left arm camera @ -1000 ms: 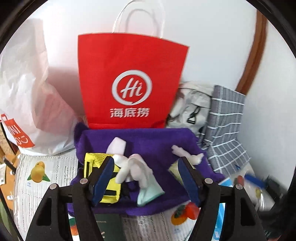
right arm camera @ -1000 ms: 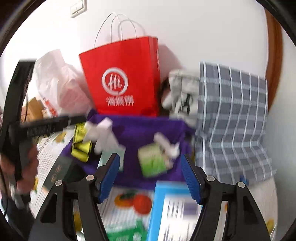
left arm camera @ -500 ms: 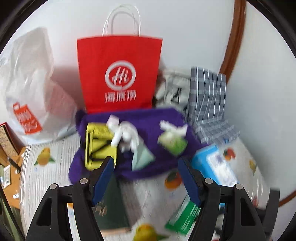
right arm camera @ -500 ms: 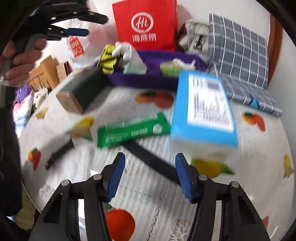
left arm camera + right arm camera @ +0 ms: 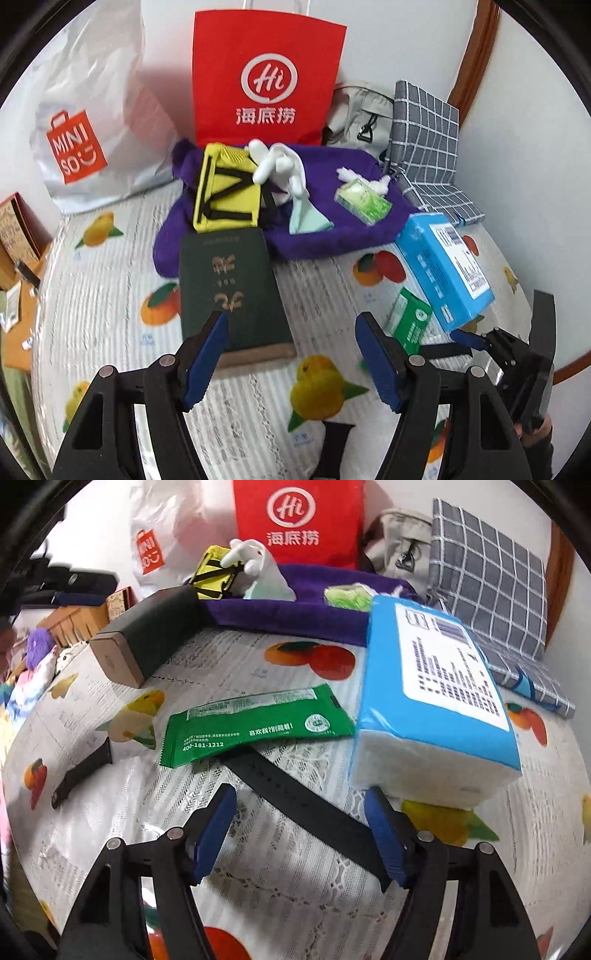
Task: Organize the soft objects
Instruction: 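Move both grippers back to the black watch strap on the bed, then close both grippers on the black watch strap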
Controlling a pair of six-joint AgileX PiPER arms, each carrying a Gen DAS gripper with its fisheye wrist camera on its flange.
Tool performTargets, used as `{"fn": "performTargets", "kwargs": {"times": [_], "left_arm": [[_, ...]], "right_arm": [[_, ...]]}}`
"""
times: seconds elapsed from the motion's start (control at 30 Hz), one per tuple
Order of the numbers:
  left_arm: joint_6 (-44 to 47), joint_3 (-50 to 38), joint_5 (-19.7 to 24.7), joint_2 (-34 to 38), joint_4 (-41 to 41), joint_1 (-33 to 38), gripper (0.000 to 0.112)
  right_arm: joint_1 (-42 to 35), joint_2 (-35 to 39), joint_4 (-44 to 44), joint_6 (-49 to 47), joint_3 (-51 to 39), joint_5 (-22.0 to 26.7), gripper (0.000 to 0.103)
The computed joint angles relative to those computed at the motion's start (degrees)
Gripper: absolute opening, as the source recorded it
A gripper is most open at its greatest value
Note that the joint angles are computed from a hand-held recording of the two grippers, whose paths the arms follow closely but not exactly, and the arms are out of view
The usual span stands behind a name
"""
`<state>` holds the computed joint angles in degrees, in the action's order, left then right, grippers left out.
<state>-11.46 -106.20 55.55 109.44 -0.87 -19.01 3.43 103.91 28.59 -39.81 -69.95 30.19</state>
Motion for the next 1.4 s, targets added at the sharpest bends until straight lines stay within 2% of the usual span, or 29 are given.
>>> {"fn": "performTargets", "kwargs": {"times": [0.13, 0.3, 0.33, 0.4, 0.43, 0.53, 0.63, 0.67, 0.77, 0.83, 0.87, 0.9, 0.97, 1.0, 1.17, 1.2, 1.27, 1.3, 1.33, 1.4], "left_arm": [[-1.61, 4.64, -1.18, -2.90, 2.11, -1.40, 0.070], [-4.50, 12.50, -5.33, -8.13, 1.89, -1.00, 0.070], [-5.06, 13.26, -5.67, -8.53, 1.91, -0.90, 0.070], [-7.12, 16.22, -6.63, -10.10, 2.49, -0.88, 0.070], [-8.22, 17.93, -7.13, -11.00, 2.93, -0.89, 0.070], [-11.99, 23.02, -9.09, -13.59, 3.80, -0.99, 0.070], [-15.02, 27.31, -11.38, -15.65, 3.89, -1.43, 0.070], [-15.91, 28.35, -12.01, -16.03, 3.92, -1.64, 0.070], [-18.81, 31.27, -13.66, -16.56, 3.53, -2.46, 0.070], [-20.42, 32.73, -14.50, -16.56, 3.11, -3.24, 0.070], [-20.72, 33.14, -14.75, -16.45, 2.86, -3.47, 0.070], [-21.17, 33.32, -14.76, -16.18, 2.83, -3.84, 0.070], [-22.93, 33.45, -14.35, -16.02, 4.26, -4.80, 0.070], [-23.98, 33.53, -14.12, -16.14, 5.25, -5.31, 0.070], [-28.04, 34.35, -13.40, -17.05, 8.82, -7.12, 0.070], [-28.19, 34.47, -13.29, -17.13, 8.88, -7.10, 0.070], [-28.86, 34.96, -13.23, -17.16, 9.11, -7.30, 0.070], [-29.18, 35.30, -13.26, -17.28, 9.33, -7.48, 0.070], [-29.47, 35.54, -13.19, -17.32, 9.63, -7.70, 0.070], [-29.88, 36.16, -13.35, -17.53, 10.06, -7.95, 0.070]], "right_arm": [[-1.78, 0.33, -0.24, 0.38, -2.55, 6.42, 0.066], [-1.14, 0.14, -3.75, 1.62, -3.91, 10.26, 0.065], [-1.27, 0.04, -3.65, 0.86, -3.96, 10.85, 0.062], [-1.76, -0.20, -3.56, -0.61, -3.89, 11.08, 0.053], [-2.23, -0.18, -3.18, -1.18, -3.99, 11.13, 0.052], [-2.89, 0.28, -2.65, -1.10, -3.10, 6.82, 0.055], [-3.97, 0.71, 2.04, -6.01, -2.34, 6.21, 0.057], [-4.30, 0.48, 2.70, -6.58, -2.13, 6.99, 0.056], [-5.31, -0.88, 4.61, -8.82, -1.49, 12.69, 0.046], [-5.04, -1.86, 5.24, -10.36, -0.80, 16.34, 0.035], [-4.68, -2.79, 6.55, -12.23, 0.33, 18.50, 0.034], [-3.66, -3.75, 6.19, -12.61, 1.47, 18.38, 0.034], [1.14, -6.86, 0.11, -9.69, 4.98, 12.00, 0.033], [2.39, -7.18, -1.56, -7.96, 5.38, 10.33, 0.033], [1.81, -3.91, 1.57, 2.68, 2.98, 4.73, 0.036], [2.25, -3.22, 1.30, 5.78, 2.82, 2.42, 0.034], [3.83, -2.56, 0.15, 8.30, 3.48, -2.71, 0.024], [4.45, -2.65, 0.27, 7.07, 3.89, -3.64, 0.019], [5.37, -3.33, -1.86, 7.66, 4.79, -5.02, 0.019], [5.16, -4.44, -1.51, 6.06, 5.82, -4.63, 0.019]]}}
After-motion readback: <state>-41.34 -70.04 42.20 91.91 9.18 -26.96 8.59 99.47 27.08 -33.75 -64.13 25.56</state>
